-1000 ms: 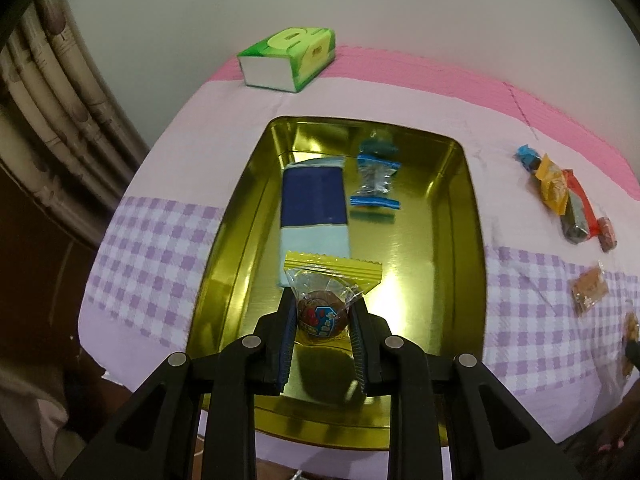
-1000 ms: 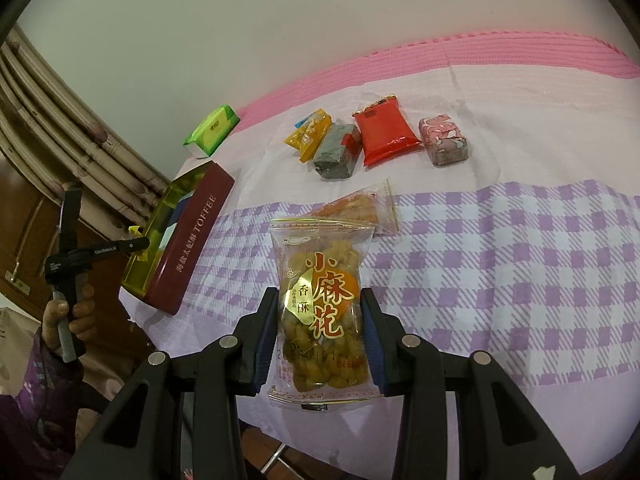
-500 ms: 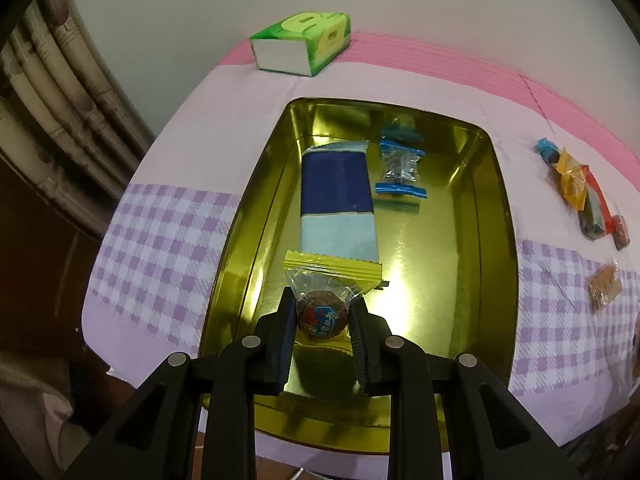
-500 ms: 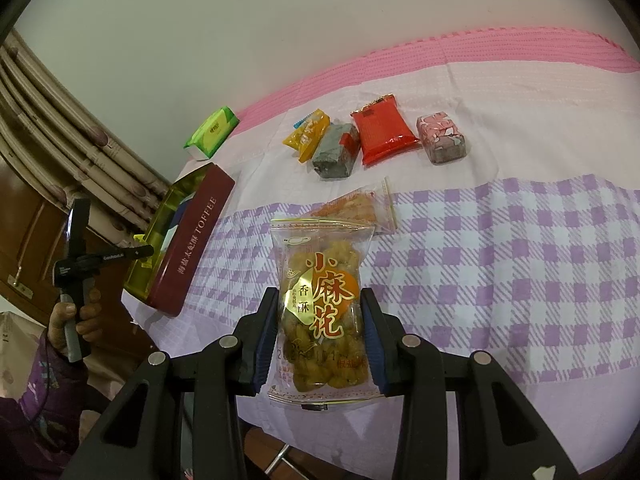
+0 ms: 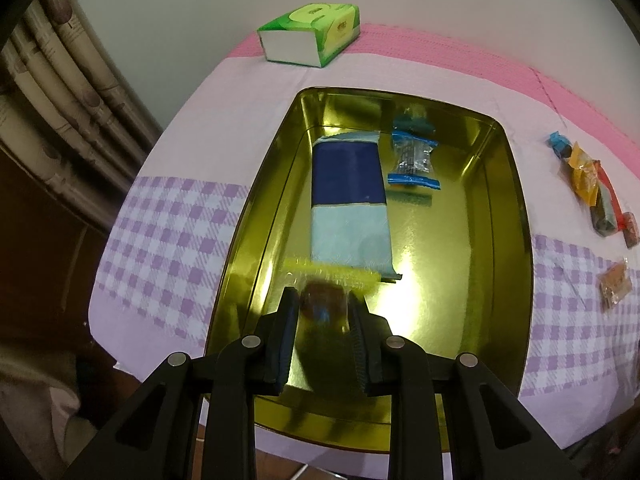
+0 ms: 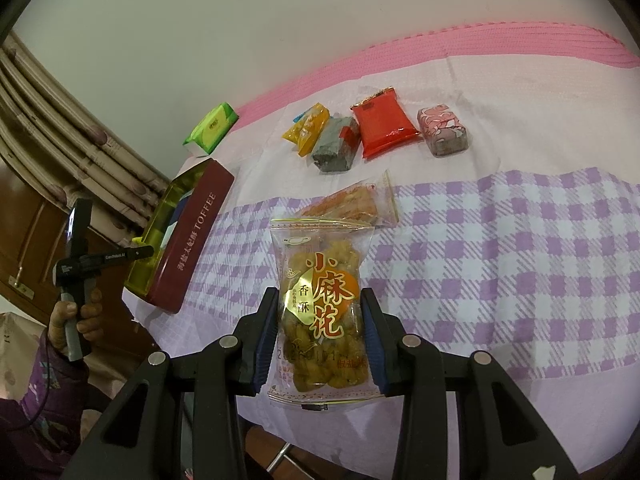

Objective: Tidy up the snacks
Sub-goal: 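Carry the yellow chocolate ball into the tin and open the left tool, then carry the dough-snack bag into the tin and open the right tool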

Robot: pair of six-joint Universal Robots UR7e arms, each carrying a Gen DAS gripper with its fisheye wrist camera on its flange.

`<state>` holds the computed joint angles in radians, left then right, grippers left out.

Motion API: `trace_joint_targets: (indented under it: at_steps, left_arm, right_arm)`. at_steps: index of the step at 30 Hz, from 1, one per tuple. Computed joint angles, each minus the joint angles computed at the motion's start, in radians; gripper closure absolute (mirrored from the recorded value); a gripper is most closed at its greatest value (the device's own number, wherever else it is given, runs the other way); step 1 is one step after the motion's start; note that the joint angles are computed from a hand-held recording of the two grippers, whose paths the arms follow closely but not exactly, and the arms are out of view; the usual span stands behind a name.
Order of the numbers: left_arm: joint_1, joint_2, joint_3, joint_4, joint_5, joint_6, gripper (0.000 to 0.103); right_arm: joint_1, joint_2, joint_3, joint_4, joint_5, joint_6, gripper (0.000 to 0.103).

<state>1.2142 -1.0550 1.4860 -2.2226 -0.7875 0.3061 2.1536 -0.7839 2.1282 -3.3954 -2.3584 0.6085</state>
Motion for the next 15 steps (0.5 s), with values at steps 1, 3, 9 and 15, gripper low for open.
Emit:
trace_joint_targets:
  at_steps: [1,3,9,15]
  left_arm:
    - [-0.001,-0.001,0.001,-0.003,0.003,0.001,0.076]
    - [-0.003,-0.003,0.009,-0.018,0.012,0.009,0.076]
    - [-0.008,-0.011,0.02,-0.009,0.024,0.006,0.076]
    - [-0.021,-0.039,0.044,-0.005,0.015,-0.001,0.072]
  right_arm:
    - [0.0,0.002,0.0,0.0,0.0,0.002,0.066]
    - [0.002,0.004,-0.003,0.004,-0.001,0.008,0.066]
    - [0.002,0.006,-0.002,0.003,0.002,0.013,0.066]
    - [0.004,0.009,-0.013,0.009,0.003,0.01,0.066]
